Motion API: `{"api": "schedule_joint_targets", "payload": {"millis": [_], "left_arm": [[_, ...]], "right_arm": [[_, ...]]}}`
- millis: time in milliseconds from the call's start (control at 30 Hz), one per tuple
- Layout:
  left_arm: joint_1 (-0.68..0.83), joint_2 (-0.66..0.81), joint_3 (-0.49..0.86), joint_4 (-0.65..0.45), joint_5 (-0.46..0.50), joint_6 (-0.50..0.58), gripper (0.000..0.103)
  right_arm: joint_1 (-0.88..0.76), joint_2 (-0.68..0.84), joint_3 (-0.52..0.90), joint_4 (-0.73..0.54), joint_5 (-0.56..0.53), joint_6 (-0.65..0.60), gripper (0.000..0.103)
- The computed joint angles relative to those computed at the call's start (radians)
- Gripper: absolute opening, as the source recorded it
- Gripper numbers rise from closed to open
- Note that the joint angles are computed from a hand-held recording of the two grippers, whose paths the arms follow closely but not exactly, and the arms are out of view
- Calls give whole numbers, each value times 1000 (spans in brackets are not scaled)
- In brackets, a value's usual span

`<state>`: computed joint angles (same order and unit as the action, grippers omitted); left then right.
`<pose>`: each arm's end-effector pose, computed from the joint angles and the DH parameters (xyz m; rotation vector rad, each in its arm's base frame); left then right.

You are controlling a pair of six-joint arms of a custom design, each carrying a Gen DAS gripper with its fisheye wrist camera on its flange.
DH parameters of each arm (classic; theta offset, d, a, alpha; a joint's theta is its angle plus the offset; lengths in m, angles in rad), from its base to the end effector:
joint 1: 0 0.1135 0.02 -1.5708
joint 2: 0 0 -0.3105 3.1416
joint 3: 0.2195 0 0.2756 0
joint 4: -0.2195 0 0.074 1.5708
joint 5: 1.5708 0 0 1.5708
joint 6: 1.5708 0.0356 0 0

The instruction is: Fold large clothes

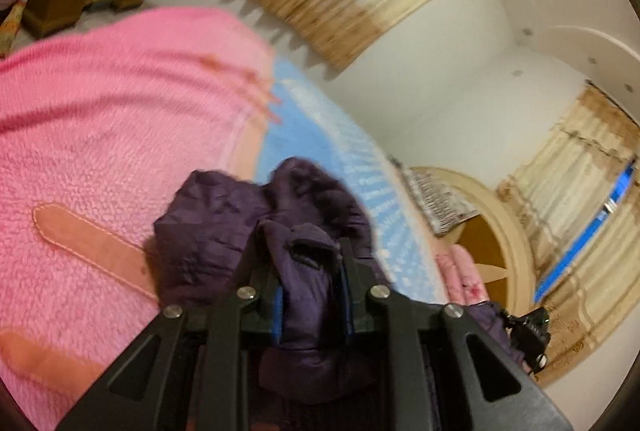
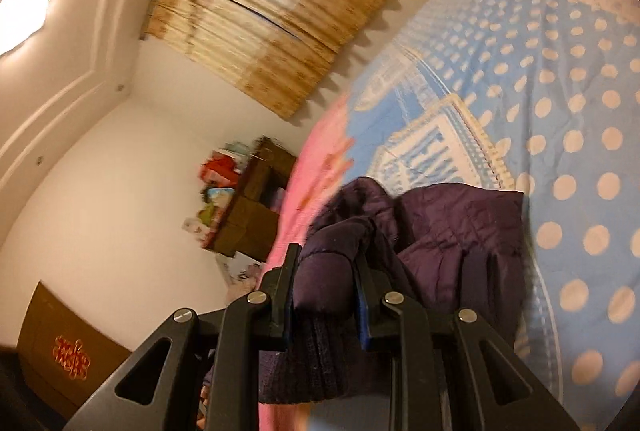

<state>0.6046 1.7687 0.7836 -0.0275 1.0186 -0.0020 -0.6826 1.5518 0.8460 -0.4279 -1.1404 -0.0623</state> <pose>0.2878 0.1620 0.1483 -0.3144 2.1592 -0.9658 0.2496 -0.1612 0.2146 0.3590 2.1077 1.0932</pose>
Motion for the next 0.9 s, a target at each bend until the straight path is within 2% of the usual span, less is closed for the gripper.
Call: {"api": "schedule_joint_targets", "payload": {"millis": [133,200,267,333,400,500,533,567,600,633,667,700,733,767,833,900], "left_arm": [[-51,79,62,-7,-98,-28,28],[-69,68,63,-2,-126,-12,28],[-83,60,71,-15,-151,14,28],[-77,51,68,-16,-134,43,28],[-68,50,70,-32,-122,74,27],[7,-29,8,-99,-9,176,27],[47,-59,-10,-166,39,243,27],[83,-73,-16,-230,82,306,27],[133,-91,-20,-354,126,420,27],[193,-93,-13,-550,157,611,27],[226,-92,-12,-673,160,746,27],[284,-101,-19,-835,113,942,27],[320,-112,-31,-901,73,1032,27],[369,-120,-46,-974,17,1129,28],[443,-139,-77,-1053,-94,1249,29],[505,-168,-113,-1064,-197,1302,32]], "right_arm": [[135,116,48,203,186,152,23],[169,162,70,249,225,188,23],[183,183,71,282,244,197,23],[173,186,54,304,222,191,23],[151,178,44,272,188,159,24],[46,124,29,52,58,-74,24],[-8,110,38,-107,12,-234,24],[-77,104,53,-323,-15,-466,24],[-153,112,68,-557,-11,-729,24],[-218,119,67,-716,15,-925,24],[-271,120,55,-809,46,-1052,24],[-332,123,38,-888,93,-1173,24],[-420,123,7,-959,165,-1310,24],[-475,128,-13,-985,211,-1375,25],[-600,139,-66,-989,340,-1471,25],[-676,119,-120,-932,429,-1505,26]]}}
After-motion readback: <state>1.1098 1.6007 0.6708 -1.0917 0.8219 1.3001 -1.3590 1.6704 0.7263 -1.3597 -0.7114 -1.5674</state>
